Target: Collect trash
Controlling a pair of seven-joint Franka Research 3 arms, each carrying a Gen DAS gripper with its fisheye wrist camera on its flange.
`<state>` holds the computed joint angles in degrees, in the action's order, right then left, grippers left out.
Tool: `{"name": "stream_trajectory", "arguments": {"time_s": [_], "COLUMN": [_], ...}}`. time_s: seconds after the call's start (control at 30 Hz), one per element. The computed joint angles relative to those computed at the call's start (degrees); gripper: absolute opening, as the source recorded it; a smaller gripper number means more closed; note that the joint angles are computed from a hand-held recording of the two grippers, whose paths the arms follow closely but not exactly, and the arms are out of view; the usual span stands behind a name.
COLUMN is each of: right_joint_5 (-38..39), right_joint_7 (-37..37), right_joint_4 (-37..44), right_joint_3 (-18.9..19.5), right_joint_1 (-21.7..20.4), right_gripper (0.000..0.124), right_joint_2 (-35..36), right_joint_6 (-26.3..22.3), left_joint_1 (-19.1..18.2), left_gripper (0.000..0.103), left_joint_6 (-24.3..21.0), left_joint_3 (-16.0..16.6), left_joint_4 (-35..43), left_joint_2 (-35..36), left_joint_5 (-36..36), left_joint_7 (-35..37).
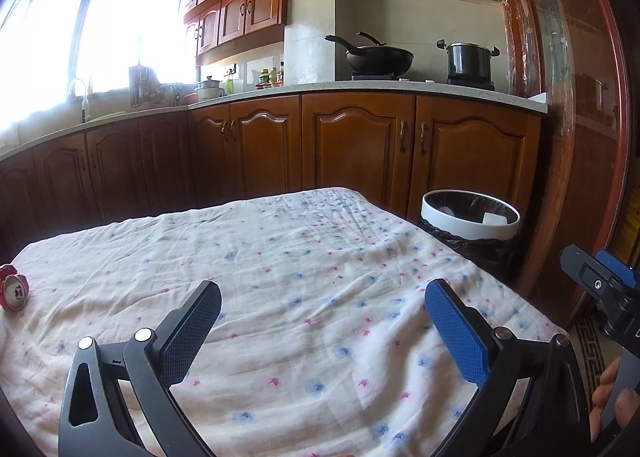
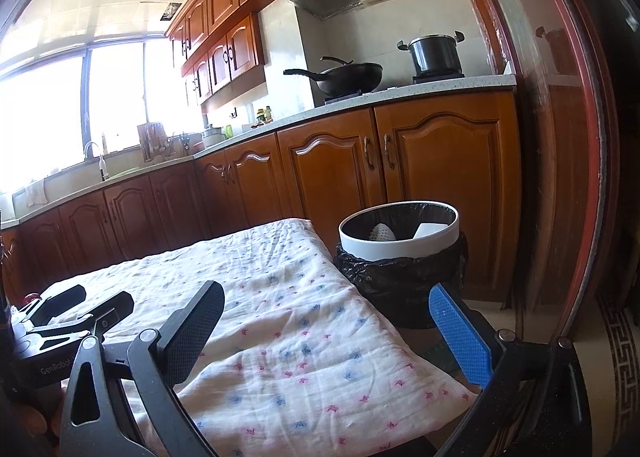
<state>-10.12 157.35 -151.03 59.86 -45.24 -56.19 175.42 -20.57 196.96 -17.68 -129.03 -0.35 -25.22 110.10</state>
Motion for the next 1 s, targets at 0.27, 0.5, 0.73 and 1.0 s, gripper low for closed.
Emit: {"name": "stream_trajectory", "arguments": {"time_s": [0.27, 0.5, 0.73, 1.0], "right_joint_5": [-0.2, -0.26, -0.24, -0.26], "right_joint_7": [0.01, 0.26, 0.38, 0.47], "right_joint_4": [0.09, 0.06, 0.06, 0.05], "right_joint_3": [-0.26, -0.18, -0.23, -0.2], "right_joint_1": [0.31, 0.21, 0.37, 0.35], "right_gripper": [0.103, 0.103, 0.103, 0.103], "right_joint_2": [0.24, 0.35, 0.47, 0.39], "right_joint_6": [-0.25, -0.05, -0.04, 0.01], "left_joint_1": [-0.15, 0.34, 0.62, 1.53], "left_gripper": [0.102, 0.102, 0.102, 0.102], "left_joint_6": [-0.07, -0.53, -0.56, -0.78], "left_joint_3": [-0.07, 1.0, 0.47, 1.38], "left_joint_4": [0.29, -0.31, -0.19, -0.56], "left_joint_2": [0.17, 0.04, 0.05, 0.13], "left_joint_5": [-0.88, 5.49, 4.33, 11.88], "left_joint_7": [1.5, -4.19, -3.05, -9.25]}}
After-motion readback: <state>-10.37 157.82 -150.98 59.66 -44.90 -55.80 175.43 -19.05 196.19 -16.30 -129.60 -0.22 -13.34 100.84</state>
